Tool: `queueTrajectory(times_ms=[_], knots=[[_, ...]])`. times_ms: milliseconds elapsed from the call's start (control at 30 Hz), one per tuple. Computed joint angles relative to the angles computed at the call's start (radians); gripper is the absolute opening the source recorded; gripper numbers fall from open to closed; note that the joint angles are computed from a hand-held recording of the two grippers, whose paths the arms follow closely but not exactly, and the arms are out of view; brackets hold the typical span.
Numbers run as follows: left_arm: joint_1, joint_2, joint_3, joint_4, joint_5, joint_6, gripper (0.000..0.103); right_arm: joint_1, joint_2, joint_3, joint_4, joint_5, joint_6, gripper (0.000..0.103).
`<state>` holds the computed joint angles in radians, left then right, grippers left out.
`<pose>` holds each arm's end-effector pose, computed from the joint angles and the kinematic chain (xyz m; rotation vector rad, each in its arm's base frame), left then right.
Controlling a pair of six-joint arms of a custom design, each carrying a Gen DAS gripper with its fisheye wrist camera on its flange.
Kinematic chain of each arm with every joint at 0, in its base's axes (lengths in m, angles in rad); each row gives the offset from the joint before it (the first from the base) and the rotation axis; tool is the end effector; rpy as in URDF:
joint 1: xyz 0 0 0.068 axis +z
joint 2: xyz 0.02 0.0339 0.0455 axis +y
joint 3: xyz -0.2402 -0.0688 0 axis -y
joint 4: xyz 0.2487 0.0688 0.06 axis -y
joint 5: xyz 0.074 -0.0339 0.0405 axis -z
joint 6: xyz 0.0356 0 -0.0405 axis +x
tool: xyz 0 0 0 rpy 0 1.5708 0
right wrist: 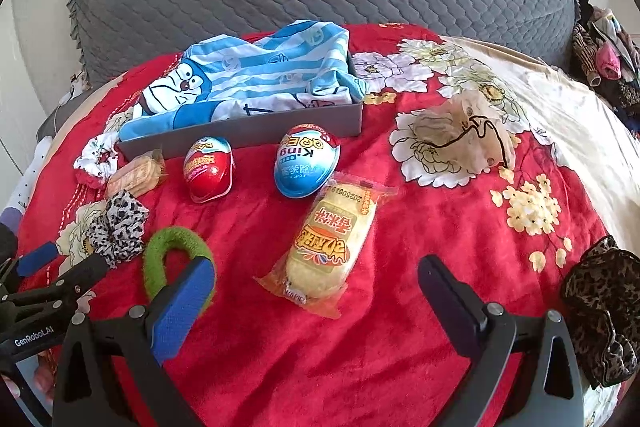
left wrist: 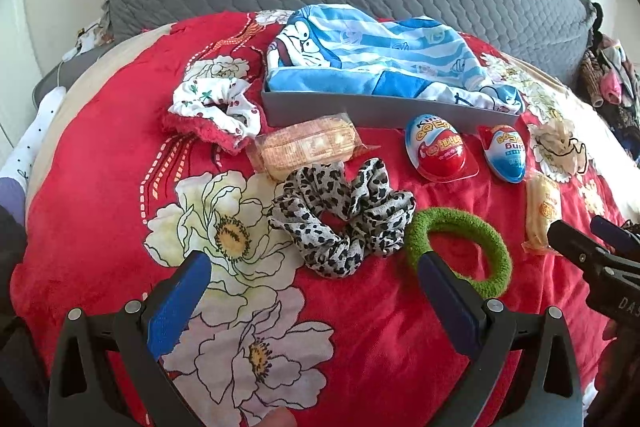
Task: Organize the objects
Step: 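Move left tool toward leopard scrunchie while right tool approaches yellow wrapped cake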
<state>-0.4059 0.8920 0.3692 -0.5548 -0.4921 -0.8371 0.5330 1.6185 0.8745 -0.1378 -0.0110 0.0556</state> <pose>0.1578 -0.0495 0.1354 -0.6782 2.3698 0.1417 0.2795 0.1653 0.1445 -0.5892 2.4006 0.2703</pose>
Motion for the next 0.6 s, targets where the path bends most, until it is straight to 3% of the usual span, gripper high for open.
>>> queueTrajectory(times_ms=[600], knots=[[0.043, 0.003, -0.011, 0.019, 0.016, -0.004, 0.103, 0.01, 0.04, 0.033, -0.002, 0.02, -0.012, 0.102]])
